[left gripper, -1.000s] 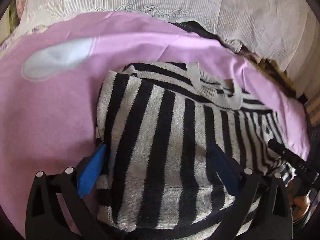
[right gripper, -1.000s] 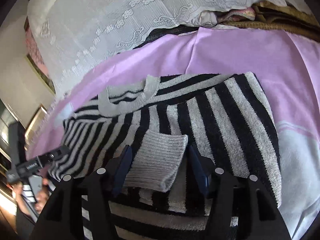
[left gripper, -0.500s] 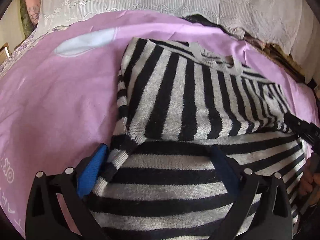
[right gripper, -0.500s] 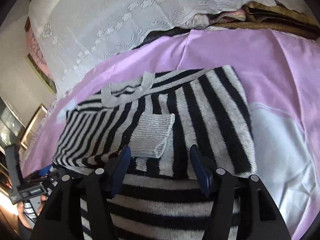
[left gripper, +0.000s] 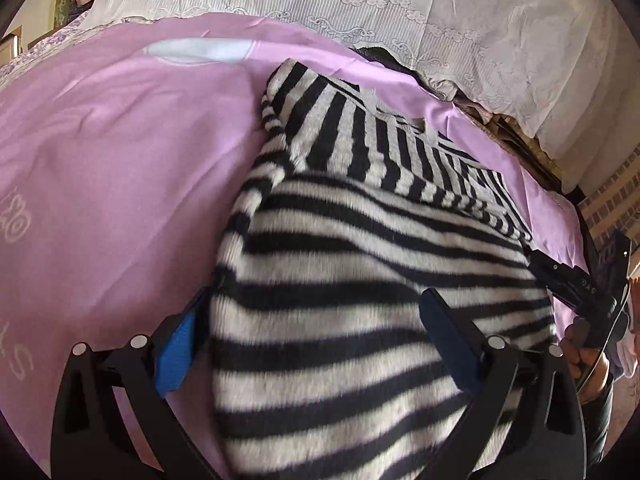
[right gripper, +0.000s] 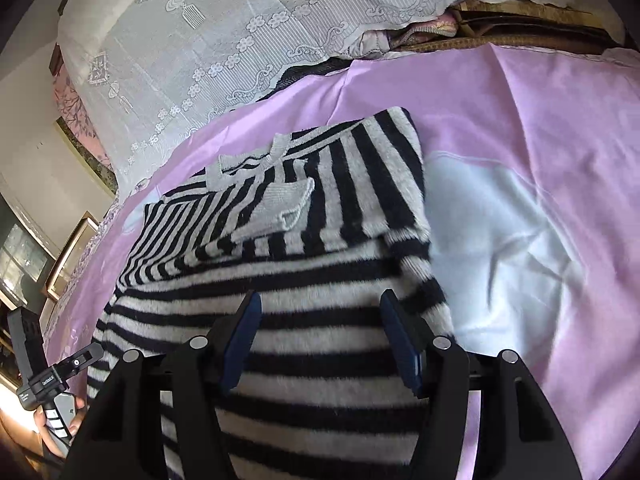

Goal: Fold small clothes
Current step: 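Move both grippers to the grey ribbed hem and close on it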

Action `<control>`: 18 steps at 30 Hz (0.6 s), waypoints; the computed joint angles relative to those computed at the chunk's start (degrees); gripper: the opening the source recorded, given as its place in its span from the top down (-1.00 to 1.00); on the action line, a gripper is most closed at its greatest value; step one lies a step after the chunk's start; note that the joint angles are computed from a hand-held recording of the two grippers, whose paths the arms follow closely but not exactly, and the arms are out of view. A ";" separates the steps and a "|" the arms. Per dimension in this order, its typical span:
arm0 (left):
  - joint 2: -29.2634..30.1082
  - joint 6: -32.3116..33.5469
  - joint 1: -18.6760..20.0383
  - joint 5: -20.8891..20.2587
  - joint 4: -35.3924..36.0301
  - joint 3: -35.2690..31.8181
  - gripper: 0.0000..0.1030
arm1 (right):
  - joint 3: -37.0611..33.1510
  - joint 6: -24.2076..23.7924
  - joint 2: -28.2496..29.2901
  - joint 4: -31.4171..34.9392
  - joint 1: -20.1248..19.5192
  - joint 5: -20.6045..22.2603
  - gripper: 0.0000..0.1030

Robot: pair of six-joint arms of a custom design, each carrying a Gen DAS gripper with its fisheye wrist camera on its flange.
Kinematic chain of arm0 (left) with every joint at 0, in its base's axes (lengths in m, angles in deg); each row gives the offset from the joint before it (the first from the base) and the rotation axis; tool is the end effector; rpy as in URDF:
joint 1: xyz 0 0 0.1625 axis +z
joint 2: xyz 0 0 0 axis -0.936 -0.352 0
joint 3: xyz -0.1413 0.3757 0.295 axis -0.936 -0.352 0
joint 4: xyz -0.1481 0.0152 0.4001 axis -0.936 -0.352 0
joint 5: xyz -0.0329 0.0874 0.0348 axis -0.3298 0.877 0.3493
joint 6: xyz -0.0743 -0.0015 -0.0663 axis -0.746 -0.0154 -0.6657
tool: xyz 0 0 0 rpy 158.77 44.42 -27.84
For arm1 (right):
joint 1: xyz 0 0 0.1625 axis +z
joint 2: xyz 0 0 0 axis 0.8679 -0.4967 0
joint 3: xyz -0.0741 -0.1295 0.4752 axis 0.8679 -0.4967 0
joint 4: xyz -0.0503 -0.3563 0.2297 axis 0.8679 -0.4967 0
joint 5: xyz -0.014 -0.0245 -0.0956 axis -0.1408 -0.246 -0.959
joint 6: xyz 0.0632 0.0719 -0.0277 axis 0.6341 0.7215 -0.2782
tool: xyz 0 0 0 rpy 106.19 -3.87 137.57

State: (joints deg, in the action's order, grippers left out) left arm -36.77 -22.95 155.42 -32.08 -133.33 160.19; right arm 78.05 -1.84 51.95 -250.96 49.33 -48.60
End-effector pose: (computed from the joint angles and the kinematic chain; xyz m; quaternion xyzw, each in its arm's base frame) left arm 0.1147 -0.5868 0.3298 0.2140 0.9355 -0.2361 0.1525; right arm 0.2535 -0.4968 -0.0459 -0.0219 -0.8762 0.4355 0.2052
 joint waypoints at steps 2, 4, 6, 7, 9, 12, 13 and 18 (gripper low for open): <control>-0.95 0.78 0.03 0.26 -1.02 1.58 -0.91 | 1.84 -0.18 0.36 -2.31 0.45 -0.42 -0.21; -2.44 1.94 0.59 -0.34 -1.14 3.08 -0.91 | 3.92 -0.24 0.94 -4.73 1.09 -1.25 -0.21; -3.84 2.42 1.50 -2.14 -0.04 3.79 -0.91 | 6.01 -0.11 1.40 -6.87 1.56 -1.27 -0.21; -4.29 2.49 1.99 -3.05 0.78 3.71 -0.91 | 7.27 -0.09 1.74 -8.45 1.90 -1.09 -0.21; -5.53 2.63 3.21 -5.34 2.38 3.93 -0.91 | 9.07 -0.55 2.56 -11.35 2.68 -1.30 -0.24; -7.65 2.69 5.39 -9.98 5.10 4.37 -0.91 | 12.09 1.85 3.86 -14.54 3.45 -2.08 -0.46; -8.53 2.70 6.51 -12.54 6.63 4.42 -0.91 | 13.76 3.66 4.24 -15.80 2.84 -0.38 -0.47; -11.43 3.96 10.80 -22.57 13.16 4.60 -0.91 | 20.01 6.33 8.32 -31.12 0.21 9.51 -0.46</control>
State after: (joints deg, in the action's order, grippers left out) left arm -48.21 -18.99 166.22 -54.65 -120.18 164.79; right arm 98.05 4.49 60.27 -282.07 49.54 -39.09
